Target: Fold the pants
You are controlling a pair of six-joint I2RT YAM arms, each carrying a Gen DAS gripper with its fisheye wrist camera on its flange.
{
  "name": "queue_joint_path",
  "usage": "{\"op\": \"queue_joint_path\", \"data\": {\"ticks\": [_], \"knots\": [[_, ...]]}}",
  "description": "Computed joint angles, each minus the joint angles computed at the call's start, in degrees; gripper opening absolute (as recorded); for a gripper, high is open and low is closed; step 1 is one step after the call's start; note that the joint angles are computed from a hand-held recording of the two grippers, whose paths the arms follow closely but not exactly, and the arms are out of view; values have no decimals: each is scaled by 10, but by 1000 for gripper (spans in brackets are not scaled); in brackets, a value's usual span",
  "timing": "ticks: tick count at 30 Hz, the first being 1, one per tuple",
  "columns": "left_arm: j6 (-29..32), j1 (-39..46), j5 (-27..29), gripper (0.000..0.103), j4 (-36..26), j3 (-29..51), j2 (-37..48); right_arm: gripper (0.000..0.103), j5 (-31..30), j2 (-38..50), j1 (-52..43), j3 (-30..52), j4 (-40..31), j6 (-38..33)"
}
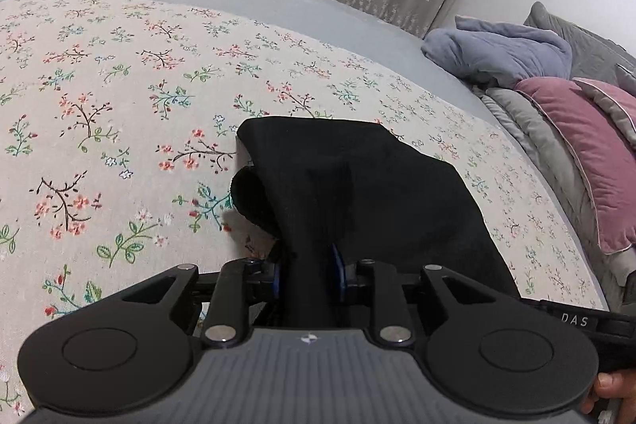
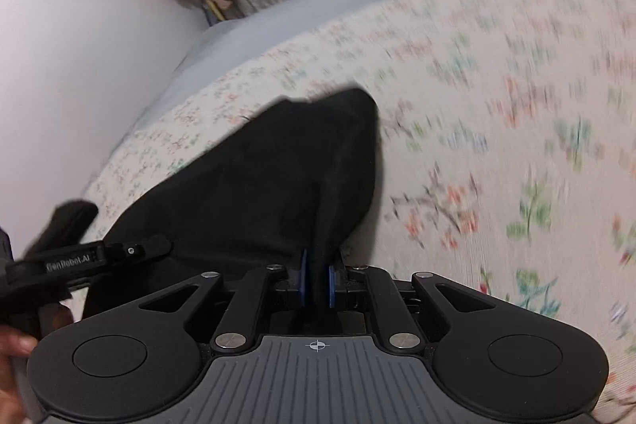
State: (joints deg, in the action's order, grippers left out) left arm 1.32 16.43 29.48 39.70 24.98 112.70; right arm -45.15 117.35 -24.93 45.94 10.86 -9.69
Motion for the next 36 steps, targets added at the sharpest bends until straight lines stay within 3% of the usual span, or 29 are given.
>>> {"op": "queue_joint_path", "data": {"ticks": [3, 10, 13, 15, 16, 18, 21, 25, 28, 34, 36], "knots": [[9, -2, -7, 43, -6, -5, -11, 11, -27, 15, -17, 16, -25, 20], [38, -44, -94, 57, 41, -41, -37, 22, -20, -5, -26, 10, -44, 34], [49, -63, -144, 59, 53, -64, -67, 34, 13, -31, -29, -2, -36, 28], [55, -82, -191, 59, 58, -82, -96, 48, 52, -59, -23, -26, -8, 23], [58, -87, -209, 59, 64, -88, -105, 50, 73, -74, -18, -41, 11, 18], [57, -95, -228, 59, 83, -110, -131, 50, 97, -99, -11, -70, 56, 12], [53, -96, -211, 59, 89, -140, -175, 49, 90, -138, -6, -110, 103, -13], [72, -107, -170, 59, 114, -172, -193, 37, 76, -166, 14, -133, 102, -48], [88, -118, -147, 59, 133, -173, -156, 36, 84, -177, 26, -151, 101, -73], [123, -151, -213, 56, 177, -140, -33, 36, 129, -140, 51, -162, 96, -109], [132, -158, -224, 56, 202, -153, -26, 36, 140, -151, 57, -186, 118, -123]]}}
